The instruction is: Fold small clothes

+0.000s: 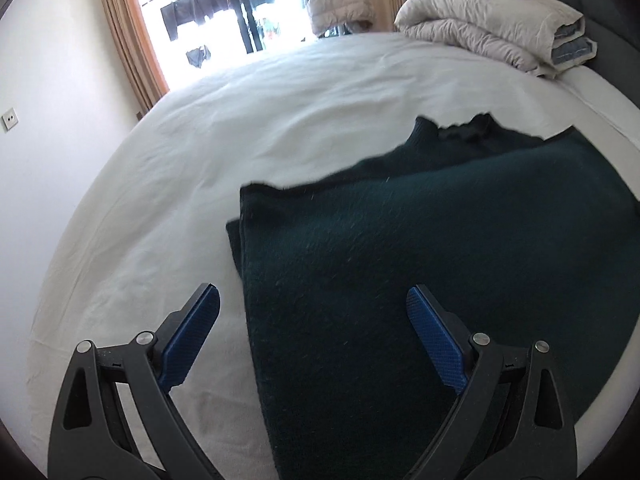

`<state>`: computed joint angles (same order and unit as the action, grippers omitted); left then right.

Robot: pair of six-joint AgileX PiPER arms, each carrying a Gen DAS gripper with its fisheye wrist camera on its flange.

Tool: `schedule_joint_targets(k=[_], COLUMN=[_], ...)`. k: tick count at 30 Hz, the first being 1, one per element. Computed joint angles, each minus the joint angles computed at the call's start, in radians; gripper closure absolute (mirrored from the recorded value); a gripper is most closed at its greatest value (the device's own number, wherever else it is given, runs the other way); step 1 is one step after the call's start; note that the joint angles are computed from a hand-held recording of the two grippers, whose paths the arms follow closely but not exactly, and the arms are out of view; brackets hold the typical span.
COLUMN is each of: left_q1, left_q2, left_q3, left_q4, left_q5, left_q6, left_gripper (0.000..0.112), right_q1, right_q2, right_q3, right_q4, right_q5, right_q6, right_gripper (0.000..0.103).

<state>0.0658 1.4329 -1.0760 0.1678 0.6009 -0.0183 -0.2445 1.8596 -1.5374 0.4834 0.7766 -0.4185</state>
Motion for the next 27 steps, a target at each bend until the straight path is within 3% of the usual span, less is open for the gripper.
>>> schedule_joint_targets(k=[4, 8, 15, 16, 17, 20, 23, 27], left_q1=[0.126, 0.118, 0.089, 0.089, 0.089, 0.087, 0.08, 0.084], left_q2=[0.024, 0.029, 0.0, -0.001, 0.0, -0.005, -0.01, -0.012], left_q3=[0.021, 0.027, 0.081, 0.084, 0.086, 0.097, 0.105, 0.11], left_q4=[-0.251, -0.216, -0.133, -0.132, -0.133, -0.126, -0.103, -0.11], left_q5=[-0.015, -0.032, -0.069, -0.072, -0.073, -0.083, -0.091, -0.094], left_q6=[0.192, 0.163, 0.064, 0.062, 0.061, 0.052, 0.03, 0.039], left_gripper=[0.015, 0.015, 0.014, 0.014, 0.014, 0.014, 0.014, 0.014], right_q1=[0.037, 0.135, 0.219, 0.22, 0.218, 0.169, 0.09, 0.04], right_q2=[-0.054, -0.008, 0.262, 0.289, 0.312, 0.395, 0.424, 0.298], right_q3=[0.035, -0.01, -0.283, -0.313, -0.346, -0.478, -0.505, -0.331], right_q4=[0.169, 0.314, 0.411, 0.409, 0.396, 0.379, 0.395, 0.343], right_q5=[0.034, 0.113, 0.227, 0.222, 0.223, 0.297, 0.275, 0.098], right_q6=[-0.158, -0.241, -0.126, -0.114, -0.094, -0.012, 0.075, 0.18], right_gripper=[0.052, 0.052, 0.053, 0.059, 0.072, 0.102, 0.103, 0.103])
